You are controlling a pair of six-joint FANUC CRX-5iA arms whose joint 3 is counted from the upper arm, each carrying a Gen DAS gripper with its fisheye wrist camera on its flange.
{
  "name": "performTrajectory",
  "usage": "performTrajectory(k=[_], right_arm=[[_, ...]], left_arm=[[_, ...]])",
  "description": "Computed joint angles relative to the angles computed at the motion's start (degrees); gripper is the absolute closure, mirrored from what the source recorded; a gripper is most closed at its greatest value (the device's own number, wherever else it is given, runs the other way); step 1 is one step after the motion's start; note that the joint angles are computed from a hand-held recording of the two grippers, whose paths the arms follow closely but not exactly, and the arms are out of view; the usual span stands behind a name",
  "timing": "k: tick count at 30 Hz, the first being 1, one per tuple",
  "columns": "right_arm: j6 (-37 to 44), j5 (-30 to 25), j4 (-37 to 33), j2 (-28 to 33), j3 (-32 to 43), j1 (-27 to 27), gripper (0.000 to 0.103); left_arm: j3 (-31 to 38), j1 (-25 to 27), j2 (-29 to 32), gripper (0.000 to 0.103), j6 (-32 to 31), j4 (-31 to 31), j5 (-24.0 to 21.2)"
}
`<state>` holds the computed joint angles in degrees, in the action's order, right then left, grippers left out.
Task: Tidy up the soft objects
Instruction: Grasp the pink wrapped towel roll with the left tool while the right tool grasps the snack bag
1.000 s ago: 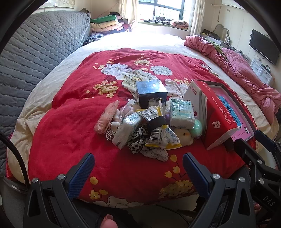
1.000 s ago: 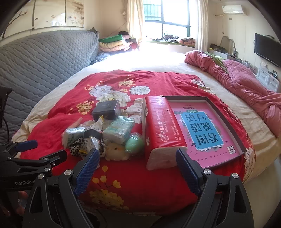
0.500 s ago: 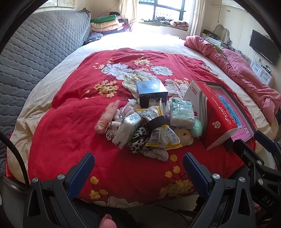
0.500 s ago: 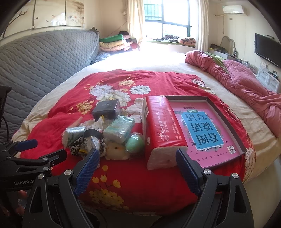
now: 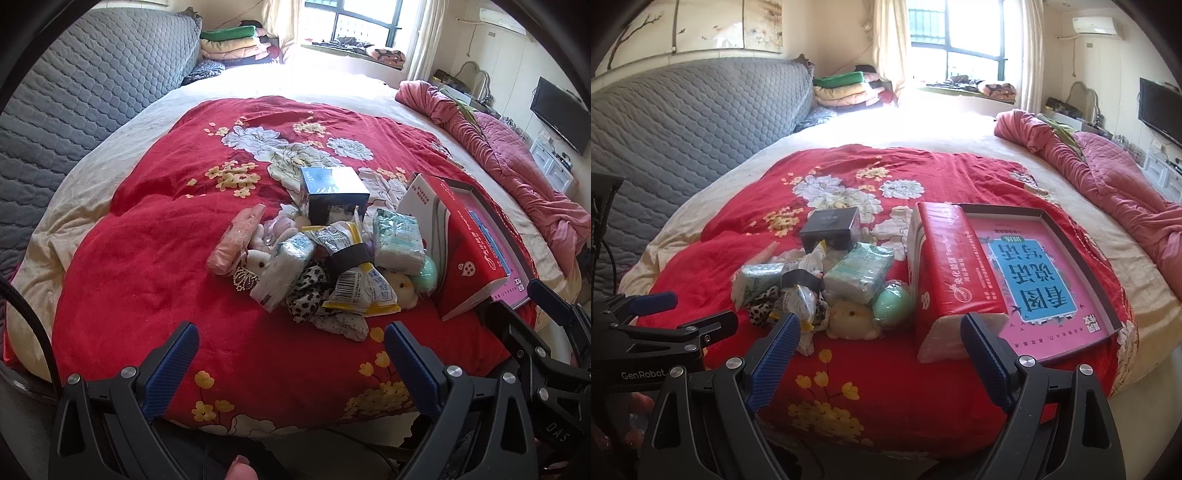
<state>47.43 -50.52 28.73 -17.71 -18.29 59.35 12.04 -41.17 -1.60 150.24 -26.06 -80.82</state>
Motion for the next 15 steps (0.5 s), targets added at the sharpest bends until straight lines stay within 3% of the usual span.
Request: performTrajectory(k=[10, 15], right_arm=[[6.5, 1.1, -6.6, 5.7, 5.1, 0.2, 0.014], [8.9, 1.8, -9.0, 9.6, 8.1, -0.2, 0.014]], left_arm=[[-8.7, 7.3, -6.5, 0.002, 2.2, 3.5, 4.1], [-12.4, 12.0, -8.6, 0.002, 0.4, 6.4, 7.4]])
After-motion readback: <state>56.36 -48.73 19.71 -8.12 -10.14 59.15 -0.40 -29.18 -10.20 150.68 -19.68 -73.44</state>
